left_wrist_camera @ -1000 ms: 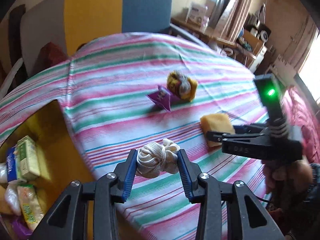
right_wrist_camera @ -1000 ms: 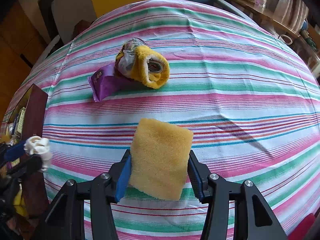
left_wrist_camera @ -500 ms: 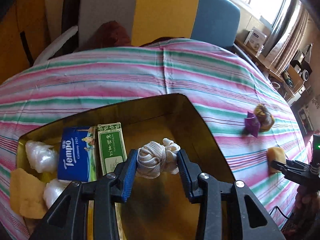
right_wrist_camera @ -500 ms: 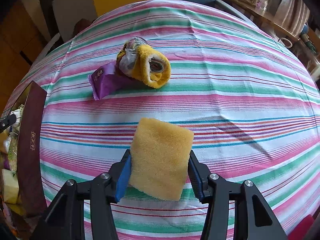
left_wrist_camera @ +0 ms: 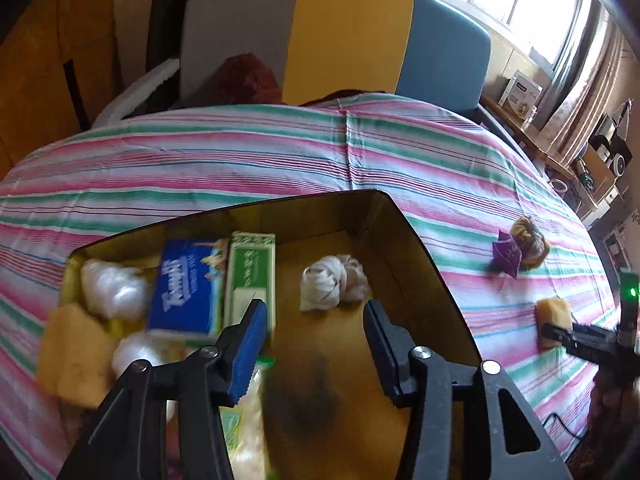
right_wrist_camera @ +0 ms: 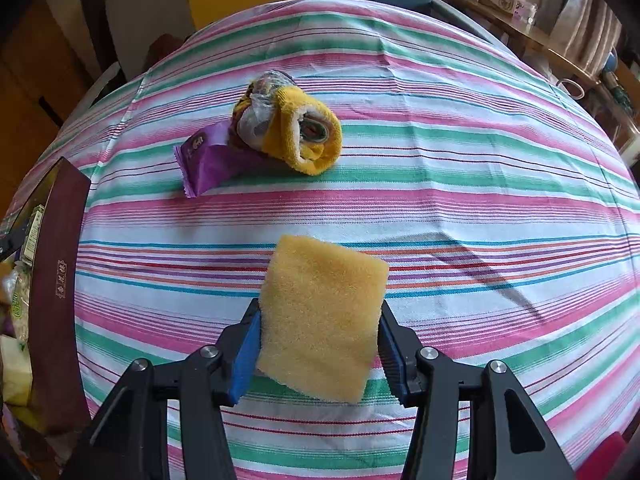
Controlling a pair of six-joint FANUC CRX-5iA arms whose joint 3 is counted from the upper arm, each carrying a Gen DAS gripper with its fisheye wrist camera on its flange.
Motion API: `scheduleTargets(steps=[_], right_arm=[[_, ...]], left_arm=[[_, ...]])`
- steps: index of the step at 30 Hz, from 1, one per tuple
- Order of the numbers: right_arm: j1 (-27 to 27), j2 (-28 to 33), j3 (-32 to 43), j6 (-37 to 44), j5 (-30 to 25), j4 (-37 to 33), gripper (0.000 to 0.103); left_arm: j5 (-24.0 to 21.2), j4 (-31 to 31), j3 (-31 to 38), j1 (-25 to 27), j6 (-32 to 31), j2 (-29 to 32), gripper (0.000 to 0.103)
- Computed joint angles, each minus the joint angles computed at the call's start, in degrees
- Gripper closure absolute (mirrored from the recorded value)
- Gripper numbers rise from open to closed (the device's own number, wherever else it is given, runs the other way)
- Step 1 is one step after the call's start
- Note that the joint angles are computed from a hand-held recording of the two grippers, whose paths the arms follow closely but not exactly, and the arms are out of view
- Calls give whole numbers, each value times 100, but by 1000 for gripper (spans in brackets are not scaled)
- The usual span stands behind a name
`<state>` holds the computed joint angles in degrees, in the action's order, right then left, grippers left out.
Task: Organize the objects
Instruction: 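Carry the white rolled cloth into the gold tray and release it with the left gripper, then carry the yellow sponge into the gold tray and release it with the right gripper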
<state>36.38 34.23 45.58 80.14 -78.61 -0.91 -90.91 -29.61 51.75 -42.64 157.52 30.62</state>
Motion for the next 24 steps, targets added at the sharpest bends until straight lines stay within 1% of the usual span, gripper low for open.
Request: scheduleTargets(steps=[4, 9, 14, 20, 24], right_arm=[[47, -28, -73, 19, 73, 103, 50], [109, -66, -178, 41, 178, 250, 50], [173, -112, -301, 47, 306, 393, 50], [223, -153, -424, -10, 434, 509, 50], [247, -193, -498, -56, 498, 578, 50]], left_arm=[[-410, -478, 154, -493, 52, -23, 52], [-707, -805, 212, -936, 143, -33, 52], [-873, -903, 132, -1171, 368, -78, 52], [-856, -963, -68, -1308, 597, -188, 52], [-948, -1059, -79, -1375, 653, -211, 52]])
